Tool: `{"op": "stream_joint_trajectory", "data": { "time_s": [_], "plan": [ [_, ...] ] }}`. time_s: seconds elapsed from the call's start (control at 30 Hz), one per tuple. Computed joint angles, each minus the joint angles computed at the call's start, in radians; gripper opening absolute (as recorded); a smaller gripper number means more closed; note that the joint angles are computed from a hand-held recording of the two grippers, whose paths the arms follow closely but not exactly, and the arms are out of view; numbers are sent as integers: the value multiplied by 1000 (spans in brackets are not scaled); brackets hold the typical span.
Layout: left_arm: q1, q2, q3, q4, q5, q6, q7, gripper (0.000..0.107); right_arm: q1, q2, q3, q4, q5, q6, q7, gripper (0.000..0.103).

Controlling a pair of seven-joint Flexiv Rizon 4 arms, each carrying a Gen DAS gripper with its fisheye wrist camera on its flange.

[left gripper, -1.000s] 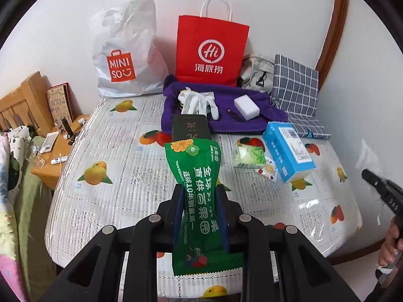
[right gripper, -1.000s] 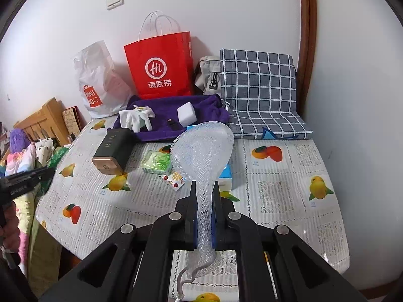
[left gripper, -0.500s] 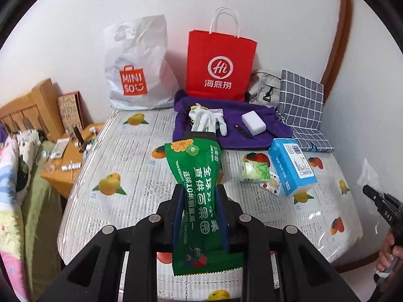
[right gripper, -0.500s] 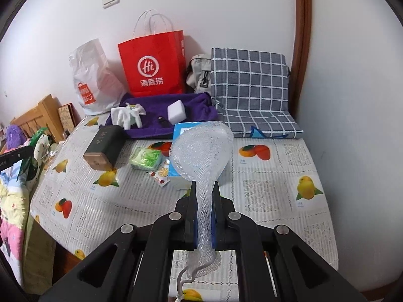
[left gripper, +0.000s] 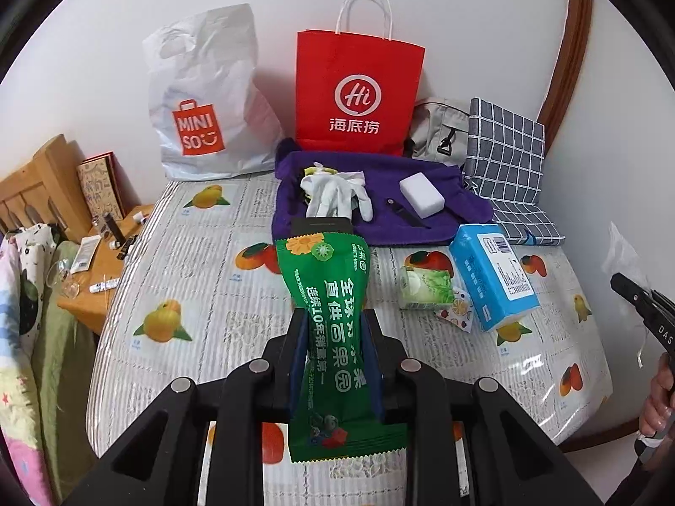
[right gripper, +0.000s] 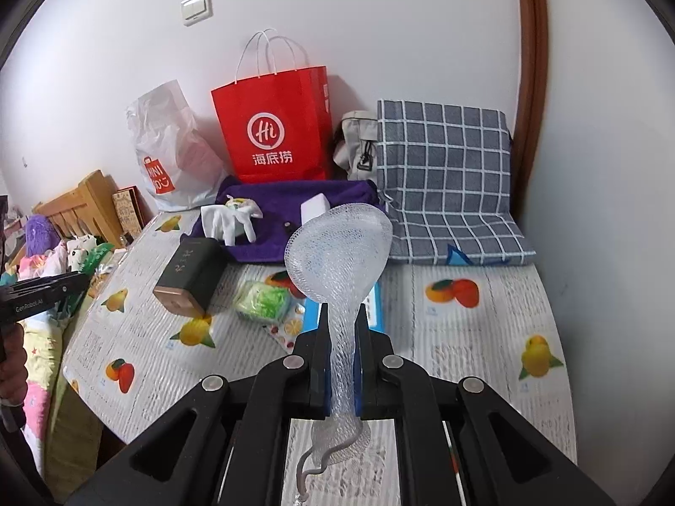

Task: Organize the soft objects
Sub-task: 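Carry the mesh bag with the right gripper to the towel while the left carries the packet there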

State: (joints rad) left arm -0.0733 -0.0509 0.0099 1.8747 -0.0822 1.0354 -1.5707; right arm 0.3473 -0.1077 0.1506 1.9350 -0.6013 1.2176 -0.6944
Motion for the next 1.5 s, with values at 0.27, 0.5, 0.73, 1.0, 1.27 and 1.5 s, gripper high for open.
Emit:
{"op": "stream_joint_trajectory", "data": {
  "time_s": [0.27,0.5,0.73,1.0,1.27,1.5],
  "plan": [
    [-1,-86,-14,-108,8,6,48,24,16,-75,-12,-102,32,-28,-88,7],
    [-2,-176,-15,-207,-17,2,69,24,36,-148,-41,-195,48,-5,-135,8],
    [3,-254,-12,-301,-32,-7,80,24,50,-235,-49,-306,96,-39,-214,8],
    [0,-363,-12,-435,-49,-34,75,24,61,-335,-60,-436,170,-75,-280,9],
    [-15,-491,14,-621,-1,-80,25,24,49,-448,-60,-599,250,-129,-332,9],
    [-28,-605,52,-796,19,-142,-61,24,36,-569,-47,-787,334,-214,-392,10]
  ]
}}
